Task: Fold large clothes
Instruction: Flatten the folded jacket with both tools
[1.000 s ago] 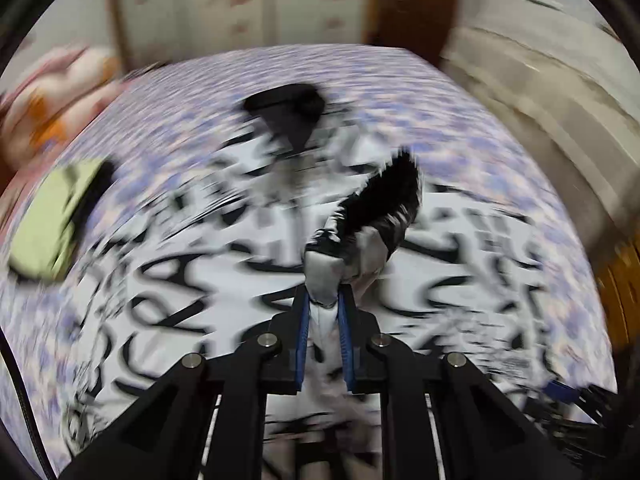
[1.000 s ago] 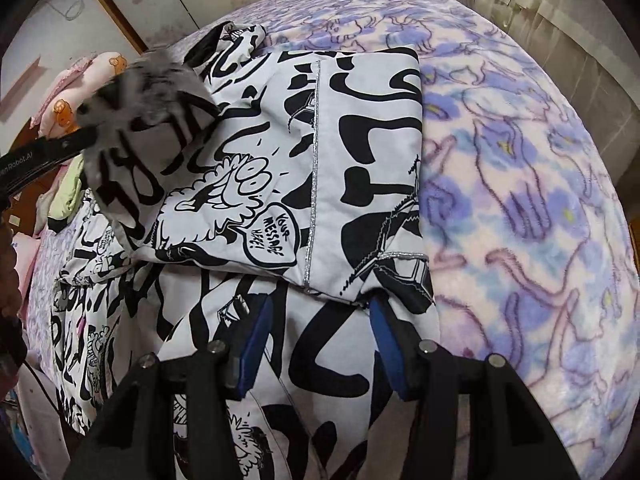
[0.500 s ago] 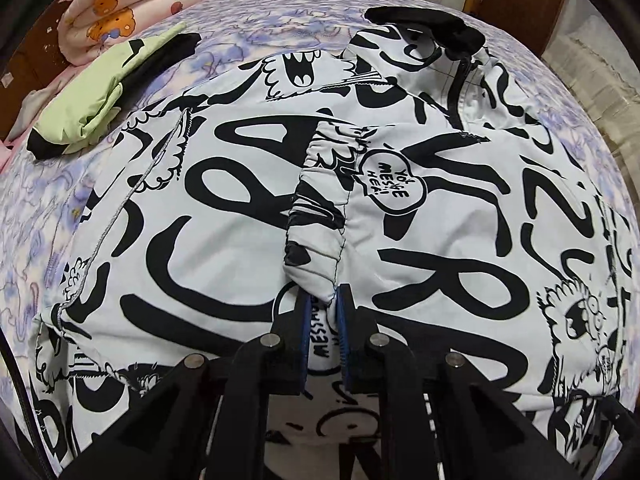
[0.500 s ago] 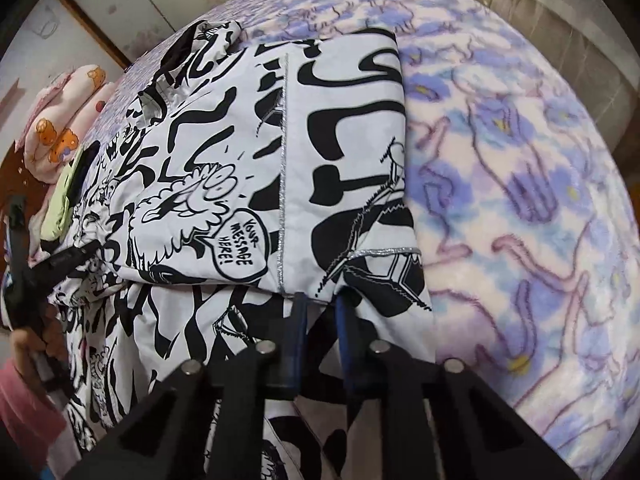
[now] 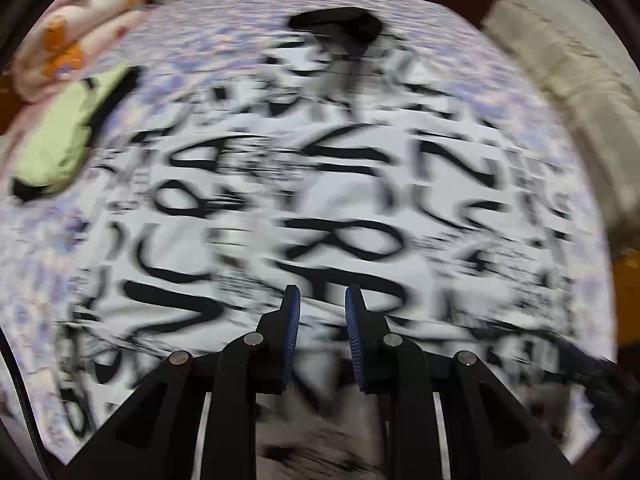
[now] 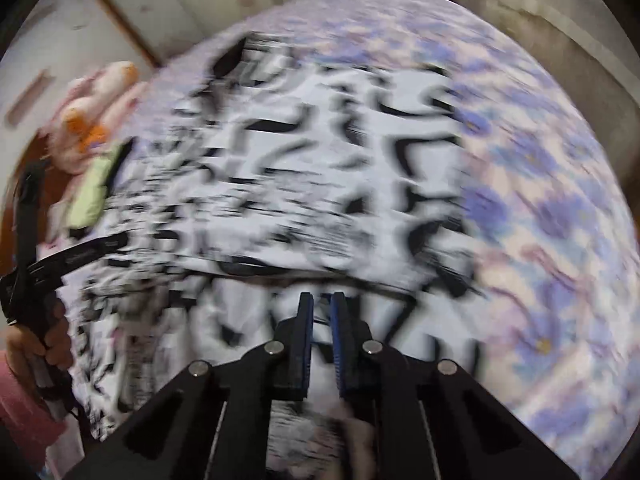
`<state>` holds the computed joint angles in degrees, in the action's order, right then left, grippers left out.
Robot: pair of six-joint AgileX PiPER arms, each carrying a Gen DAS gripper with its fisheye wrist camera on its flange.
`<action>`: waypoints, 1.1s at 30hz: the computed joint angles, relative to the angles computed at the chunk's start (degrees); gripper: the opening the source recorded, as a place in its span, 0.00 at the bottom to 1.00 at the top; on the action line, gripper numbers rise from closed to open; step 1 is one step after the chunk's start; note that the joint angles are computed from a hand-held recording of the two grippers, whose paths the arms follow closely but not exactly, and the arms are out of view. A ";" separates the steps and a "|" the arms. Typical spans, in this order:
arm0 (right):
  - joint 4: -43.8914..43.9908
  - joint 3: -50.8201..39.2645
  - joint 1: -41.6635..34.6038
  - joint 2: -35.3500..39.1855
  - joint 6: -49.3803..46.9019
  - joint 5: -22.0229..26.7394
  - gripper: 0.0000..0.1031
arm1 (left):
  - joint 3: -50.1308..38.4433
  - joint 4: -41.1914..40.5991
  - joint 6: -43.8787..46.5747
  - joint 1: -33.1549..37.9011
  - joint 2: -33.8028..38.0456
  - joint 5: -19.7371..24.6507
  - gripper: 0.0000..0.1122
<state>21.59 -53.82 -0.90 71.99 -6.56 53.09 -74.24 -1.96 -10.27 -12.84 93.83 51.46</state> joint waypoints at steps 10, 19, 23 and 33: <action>9.45 -1.60 6.32 13.55 -6.63 -11.46 0.00 | -11.38 -14.15 2.24 -5.75 16.22 8.94 0.06; -0.04 0.68 -4.85 10.71 -0.09 -10.54 0.00 | -3.59 -6.12 -7.20 -2.01 10.91 4.05 0.04; -1.96 1.86 -9.99 7.56 -1.55 -8.42 0.00 | -2.71 1.48 -11.45 3.54 11.47 5.27 0.04; 0.96 0.53 -8.42 5.30 -2.78 -6.93 0.00 | -5.38 -5.15 -8.02 6.63 10.56 6.02 0.04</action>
<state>22.55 -53.29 -9.32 77.29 -9.34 46.16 -79.62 -7.11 -18.28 -6.20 104.39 57.48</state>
